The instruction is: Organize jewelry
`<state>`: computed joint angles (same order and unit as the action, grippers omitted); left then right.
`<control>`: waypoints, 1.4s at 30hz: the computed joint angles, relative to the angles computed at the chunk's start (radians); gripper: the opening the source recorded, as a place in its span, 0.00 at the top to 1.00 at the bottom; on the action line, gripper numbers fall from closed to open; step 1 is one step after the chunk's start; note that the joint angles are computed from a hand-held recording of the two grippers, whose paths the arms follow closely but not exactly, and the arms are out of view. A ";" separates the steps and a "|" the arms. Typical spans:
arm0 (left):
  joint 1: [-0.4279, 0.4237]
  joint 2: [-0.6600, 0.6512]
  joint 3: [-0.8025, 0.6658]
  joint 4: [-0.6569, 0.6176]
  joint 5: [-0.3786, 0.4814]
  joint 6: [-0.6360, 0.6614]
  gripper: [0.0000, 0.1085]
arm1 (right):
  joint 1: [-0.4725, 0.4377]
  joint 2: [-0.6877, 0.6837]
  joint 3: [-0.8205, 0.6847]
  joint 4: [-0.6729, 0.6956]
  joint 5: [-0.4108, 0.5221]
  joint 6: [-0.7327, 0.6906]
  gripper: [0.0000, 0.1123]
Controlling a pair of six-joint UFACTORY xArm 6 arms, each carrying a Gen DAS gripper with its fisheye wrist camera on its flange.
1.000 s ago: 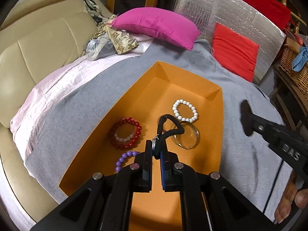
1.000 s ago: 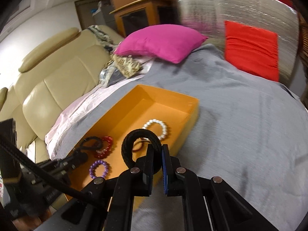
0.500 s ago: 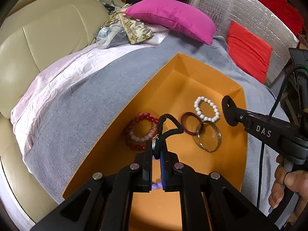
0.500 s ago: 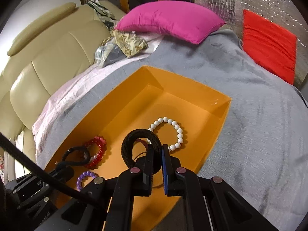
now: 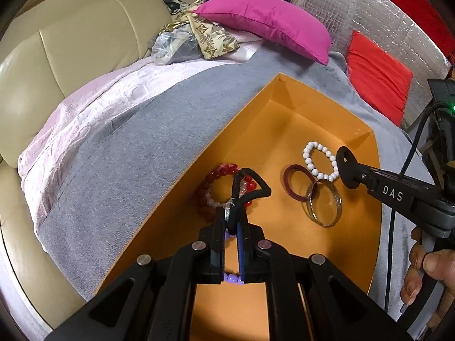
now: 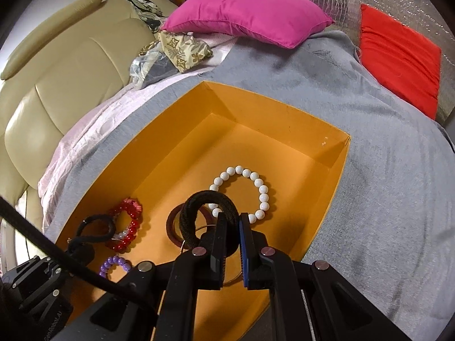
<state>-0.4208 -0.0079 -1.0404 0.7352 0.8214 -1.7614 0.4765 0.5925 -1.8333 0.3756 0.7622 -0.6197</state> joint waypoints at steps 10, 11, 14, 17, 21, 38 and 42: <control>0.006 -0.005 0.011 -0.016 0.008 0.002 0.78 | 0.001 0.006 -0.010 0.004 -0.020 0.014 0.82; 0.003 -0.007 0.011 -0.011 0.015 -0.006 0.62 | 0.000 0.004 -0.006 0.006 -0.026 0.016 0.78; -0.012 -0.017 0.009 0.023 0.044 -0.040 0.43 | -0.005 0.000 -0.002 0.016 -0.031 0.015 0.47; -0.021 -0.021 0.002 0.025 0.066 -0.038 0.43 | -0.013 -0.028 0.032 0.059 -0.059 -0.017 0.45; -0.040 -0.037 -0.001 0.035 0.100 -0.059 0.43 | -0.034 -0.079 0.083 0.114 -0.096 -0.056 0.45; -0.245 -0.027 -0.124 0.092 0.391 -0.135 0.24 | -0.212 -0.471 0.507 0.435 -0.090 -0.438 0.08; -0.282 -0.012 -0.148 0.089 0.428 -0.147 0.24 | -0.246 -0.552 0.605 0.474 -0.083 -0.511 0.08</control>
<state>-0.7025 -0.0197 -1.1886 0.8242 1.2495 -1.9087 0.2301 0.0408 -1.2284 0.8495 0.6792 -1.1307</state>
